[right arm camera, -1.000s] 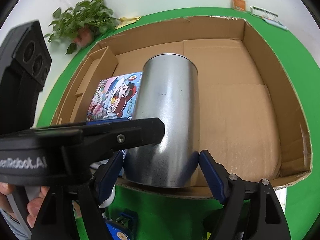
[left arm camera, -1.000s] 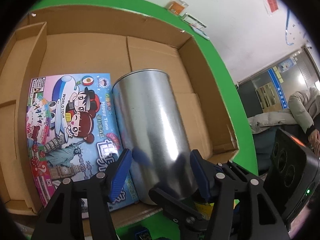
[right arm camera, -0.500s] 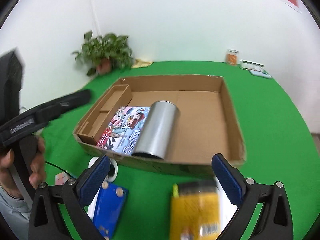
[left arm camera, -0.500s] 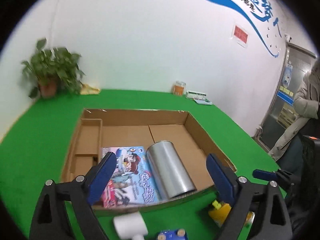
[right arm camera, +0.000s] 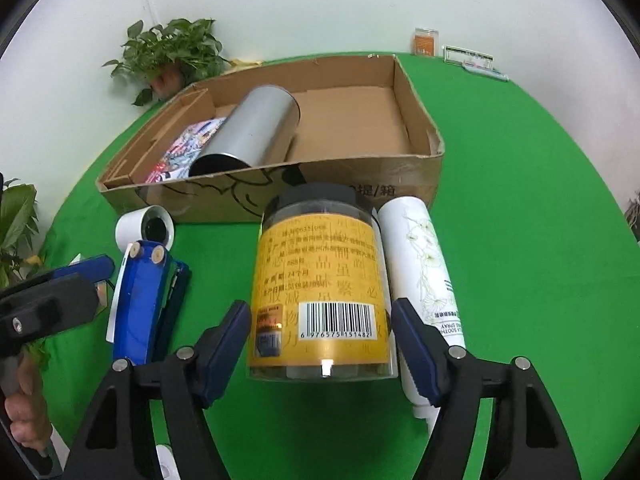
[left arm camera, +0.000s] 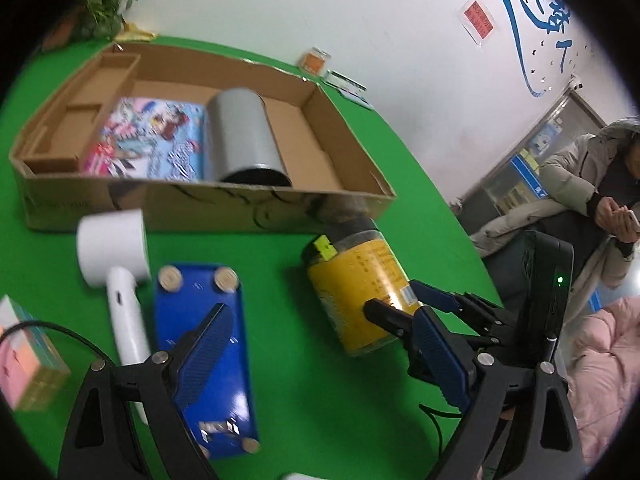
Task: Organize rigid objects
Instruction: 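Move both grippers to the yellow-labelled jar and grasp it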
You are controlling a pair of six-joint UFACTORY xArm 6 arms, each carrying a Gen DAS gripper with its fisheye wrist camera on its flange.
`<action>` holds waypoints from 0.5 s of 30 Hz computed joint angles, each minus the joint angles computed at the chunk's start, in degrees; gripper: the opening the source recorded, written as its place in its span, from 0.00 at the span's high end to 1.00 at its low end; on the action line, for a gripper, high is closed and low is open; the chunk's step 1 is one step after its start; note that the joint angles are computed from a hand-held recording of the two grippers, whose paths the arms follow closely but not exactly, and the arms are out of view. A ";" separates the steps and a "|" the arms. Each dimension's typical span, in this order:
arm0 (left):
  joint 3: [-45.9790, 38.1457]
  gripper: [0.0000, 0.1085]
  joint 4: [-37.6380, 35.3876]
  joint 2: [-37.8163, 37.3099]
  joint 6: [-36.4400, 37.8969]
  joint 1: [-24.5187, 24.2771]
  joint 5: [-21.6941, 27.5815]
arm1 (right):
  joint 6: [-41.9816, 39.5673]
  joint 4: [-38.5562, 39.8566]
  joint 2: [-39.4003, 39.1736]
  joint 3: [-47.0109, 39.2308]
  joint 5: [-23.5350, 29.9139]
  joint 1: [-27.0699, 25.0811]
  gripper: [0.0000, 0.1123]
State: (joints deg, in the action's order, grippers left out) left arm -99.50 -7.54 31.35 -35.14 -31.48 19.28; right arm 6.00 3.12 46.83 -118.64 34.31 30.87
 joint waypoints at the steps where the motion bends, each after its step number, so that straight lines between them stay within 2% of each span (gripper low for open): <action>1: 0.06 0.16 -3.30 0.11 2.66 -0.26 -0.33 | -0.43 -0.16 -2.05 3.51 -1.49 0.22 0.38; 4: 0.93 0.16 -12.70 -0.25 10.32 -1.23 0.00 | -1.14 -0.52 -8.71 14.84 -5.90 1.19 0.38; 6: 0.84 0.16 -21.41 -0.06 17.05 -1.97 1.51 | -1.36 -0.43 -12.61 21.07 -7.92 2.06 0.38; 8: 0.43 0.16 -30.06 0.38 23.83 -2.60 3.20 | -4.19 2.72 -17.09 27.83 -9.23 2.95 0.36; 10: 0.26 0.16 -33.22 0.87 25.66 -3.13 3.96 | -10.54 10.03 -19.78 31.09 -9.33 3.44 0.32; 11: -0.03 0.16 -34.07 1.16 26.00 -3.12 4.70 | -14.41 15.57 -21.38 32.95 -9.56 3.52 0.25; 12: -0.45 0.16 -34.85 1.48 26.04 -2.96 5.45 | -16.40 18.72 -21.87 33.36 -9.55 3.37 0.23; 15: -1.18 0.16 -36.25 2.28 24.90 -2.41 7.23 | -16.28 21.72 -20.85 31.29 -6.74 2.12 0.23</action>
